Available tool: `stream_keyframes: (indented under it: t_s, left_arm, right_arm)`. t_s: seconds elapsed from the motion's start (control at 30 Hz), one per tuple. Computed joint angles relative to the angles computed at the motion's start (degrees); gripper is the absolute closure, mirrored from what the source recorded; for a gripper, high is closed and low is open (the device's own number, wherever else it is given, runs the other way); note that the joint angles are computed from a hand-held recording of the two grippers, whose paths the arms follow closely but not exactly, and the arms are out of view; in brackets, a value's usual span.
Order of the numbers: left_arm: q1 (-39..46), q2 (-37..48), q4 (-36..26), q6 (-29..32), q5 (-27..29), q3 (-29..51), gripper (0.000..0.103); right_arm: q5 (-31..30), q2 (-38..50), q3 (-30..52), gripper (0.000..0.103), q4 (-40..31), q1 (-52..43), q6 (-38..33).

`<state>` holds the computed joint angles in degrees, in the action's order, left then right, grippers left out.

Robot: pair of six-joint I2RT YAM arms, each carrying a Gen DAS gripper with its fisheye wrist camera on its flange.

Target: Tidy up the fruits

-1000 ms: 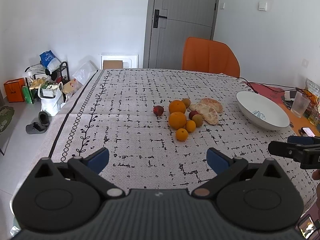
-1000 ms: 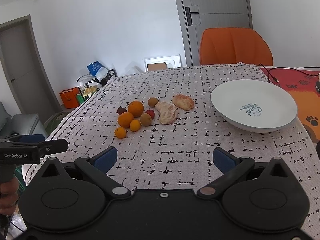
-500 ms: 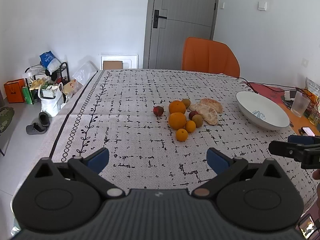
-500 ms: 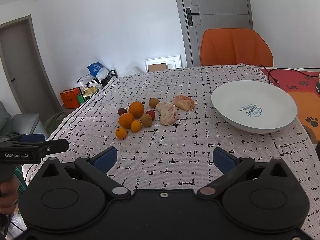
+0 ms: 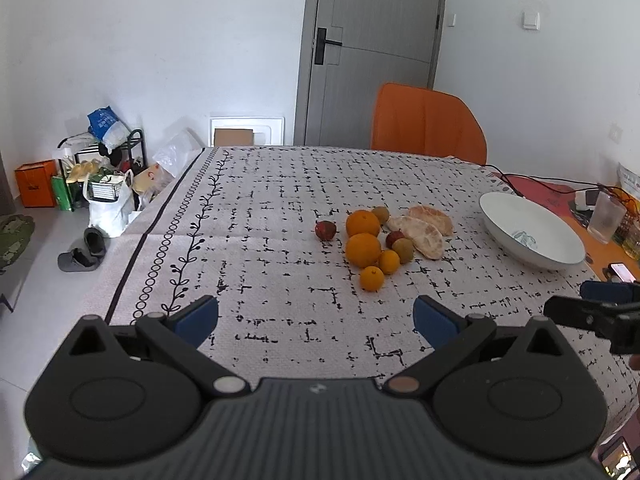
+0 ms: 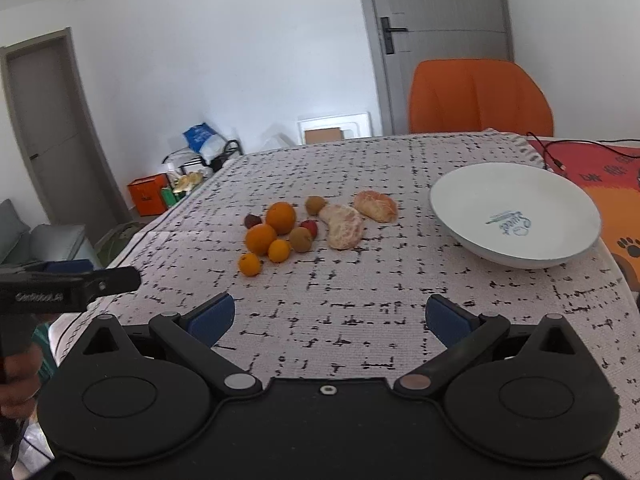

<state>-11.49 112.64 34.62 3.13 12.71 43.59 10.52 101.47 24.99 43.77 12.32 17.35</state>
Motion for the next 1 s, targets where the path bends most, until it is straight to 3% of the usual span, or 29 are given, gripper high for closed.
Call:
stream_keyframes:
  t_s: [0.6, 0.83, 1.0]
  left_arm:
    - [-0.4, 7.0, 1.1, -2.4, 2.9, 6.1, 0.002]
    - [-2.0, 9.9, 2.2, -0.8, 1.4, 9.0, 0.003]
    - [-3.0, 12.4, 0.6, -0.7, 1.6, 12.2, 0.009]
  right_arm:
    - [-5.0, 7.5, 2.1, 0.000, 7.5, -3.1, -1.6]
    - [-5.8, 10.4, 4.1, 0.008, 8.9, -4.5, -1.5]
    - [-6.7, 12.5, 5.7, 0.017, 9.1, -5.5, -1.8]
